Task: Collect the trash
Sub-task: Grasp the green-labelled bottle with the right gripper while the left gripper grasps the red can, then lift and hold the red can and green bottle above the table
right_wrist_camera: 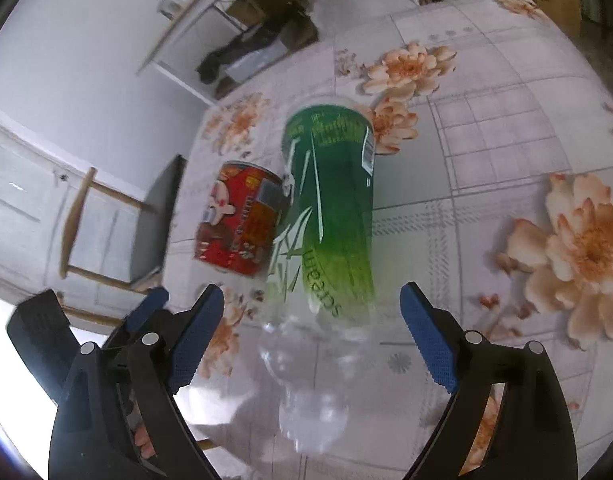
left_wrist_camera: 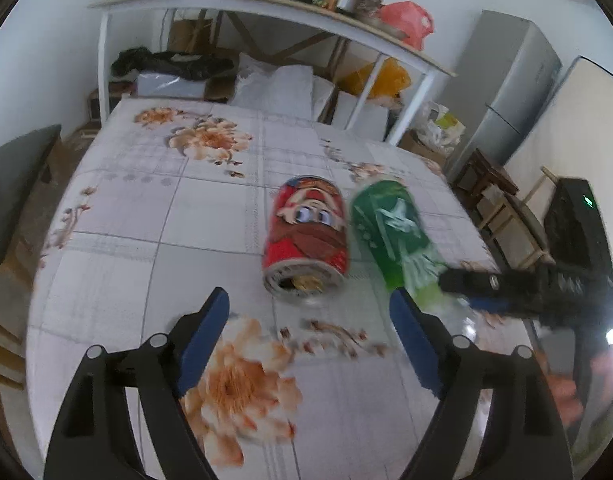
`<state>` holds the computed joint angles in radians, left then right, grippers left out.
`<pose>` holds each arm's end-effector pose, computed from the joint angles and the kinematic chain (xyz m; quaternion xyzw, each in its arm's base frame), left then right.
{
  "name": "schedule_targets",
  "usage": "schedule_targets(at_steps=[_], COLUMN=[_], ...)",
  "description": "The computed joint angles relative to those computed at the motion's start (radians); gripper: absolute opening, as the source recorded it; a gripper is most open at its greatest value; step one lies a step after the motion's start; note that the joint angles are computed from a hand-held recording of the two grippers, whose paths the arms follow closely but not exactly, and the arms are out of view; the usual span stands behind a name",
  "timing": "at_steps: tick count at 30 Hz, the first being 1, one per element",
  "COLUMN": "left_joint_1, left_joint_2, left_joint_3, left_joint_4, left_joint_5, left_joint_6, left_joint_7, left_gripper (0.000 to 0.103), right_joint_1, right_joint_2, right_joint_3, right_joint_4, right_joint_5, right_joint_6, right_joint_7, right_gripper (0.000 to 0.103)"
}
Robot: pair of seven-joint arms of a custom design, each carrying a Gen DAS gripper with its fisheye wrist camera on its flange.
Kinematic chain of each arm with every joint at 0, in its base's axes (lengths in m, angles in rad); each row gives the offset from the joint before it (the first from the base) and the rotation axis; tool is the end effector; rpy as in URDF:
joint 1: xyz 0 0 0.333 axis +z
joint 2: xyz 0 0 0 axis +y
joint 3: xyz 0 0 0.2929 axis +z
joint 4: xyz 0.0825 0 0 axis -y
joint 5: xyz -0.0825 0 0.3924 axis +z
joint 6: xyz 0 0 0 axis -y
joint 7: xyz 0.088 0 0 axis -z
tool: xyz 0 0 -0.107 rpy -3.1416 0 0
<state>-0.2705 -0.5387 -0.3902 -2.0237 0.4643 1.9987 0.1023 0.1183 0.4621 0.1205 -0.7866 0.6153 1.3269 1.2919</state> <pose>0.3410 -0.2893 0.6828 -0.8381 0.3816 -0.2985 0.2507 0.6101 0.1951 0.6881 -0.8559 0.4073 0.1879 0.2574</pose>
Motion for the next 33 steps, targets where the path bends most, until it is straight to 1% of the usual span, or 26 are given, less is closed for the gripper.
schedule_targets(at_steps=[2,3,5,6,8,9,11,13,14,15,20,23,24,28,31,33], left_joint_1=[0.004,0.009,0.016,0.02,0.024,0.027,0.029,0.03,0.03,0.032,0.028,0.013,0.007,-0.025,-0.042,-0.053], left_joint_2=[0.001,0.007,0.019,0.025,0.043,0.051,0.071,0.075,0.072,0.073,0.093,0.109,0.111,0.128,0.137,0.168], left_joint_3=[0.025,0.03,0.047,0.048,0.05,0.047,0.045,0.046,0.048,0.044,0.023,0.001,-0.002,-0.008,-0.015,-0.021], left_joint_4=[-0.027,-0.029,-0.04,-0.04,-0.035,-0.03,-0.019,-0.025,-0.036,-0.036,0.006,0.064,0.076,0.135,0.16,0.202], left_joint_5=[-0.004,-0.006,-0.012,-0.013,-0.011,-0.008,-0.008,-0.007,-0.004,0.003,0.031,0.047,0.049,0.023,0.016,0.007], left_joint_6=[0.041,0.048,0.077,0.08,0.095,0.092,0.081,0.093,0.114,0.114,0.055,-0.025,-0.038,-0.099,-0.117,-0.155], left_joint_7=[0.008,0.01,0.022,0.028,0.044,0.049,0.061,0.055,0.049,0.043,0.061,0.095,0.102,0.145,0.155,0.179], left_gripper=[0.08,0.08,0.08,0.08,0.08,0.08,0.075,0.067,0.065,0.064,0.064,0.064,0.064,0.064,0.064,0.064], right_joint_1=[0.01,0.017,0.027,0.029,0.012,0.008,0.001,-0.008,-0.014,-0.02,-0.052,-0.066,-0.068,-0.081,-0.082,-0.078], right_joint_2=[-0.061,-0.076,-0.098,-0.107,-0.103,-0.12,-0.152,-0.174,-0.181,-0.188,-0.222,-0.23,-0.234,-0.244,-0.255,-0.262], right_joint_3=[-0.009,-0.015,-0.025,-0.03,-0.033,-0.038,-0.05,-0.062,-0.067,-0.072,-0.096,-0.106,-0.108,-0.115,-0.115,-0.115], right_joint_4=[-0.106,-0.134,-0.176,-0.192,-0.204,-0.229,-0.264,-0.292,-0.3,-0.308,-0.352,-0.36,-0.364,-0.38,-0.397,-0.405], right_joint_5=[-0.015,-0.026,-0.039,-0.045,-0.01,-0.01,-0.02,-0.025,-0.024,-0.024,-0.028,-0.033,-0.036,-0.035,-0.038,-0.05], right_joint_6=[0.043,0.058,0.08,0.086,0.072,0.086,0.108,0.122,0.124,0.127,0.143,0.148,0.152,0.162,0.175,0.179], right_joint_7=[-0.026,-0.022,-0.011,-0.008,0.013,0.012,-0.004,-0.009,-0.009,-0.007,-0.009,-0.013,-0.017,-0.024,-0.031,-0.044], right_gripper=[0.086,0.086,0.08,0.074,0.068,0.067,0.067,0.067,0.067,0.067,0.067,0.067,0.067,0.067,0.067,0.067])
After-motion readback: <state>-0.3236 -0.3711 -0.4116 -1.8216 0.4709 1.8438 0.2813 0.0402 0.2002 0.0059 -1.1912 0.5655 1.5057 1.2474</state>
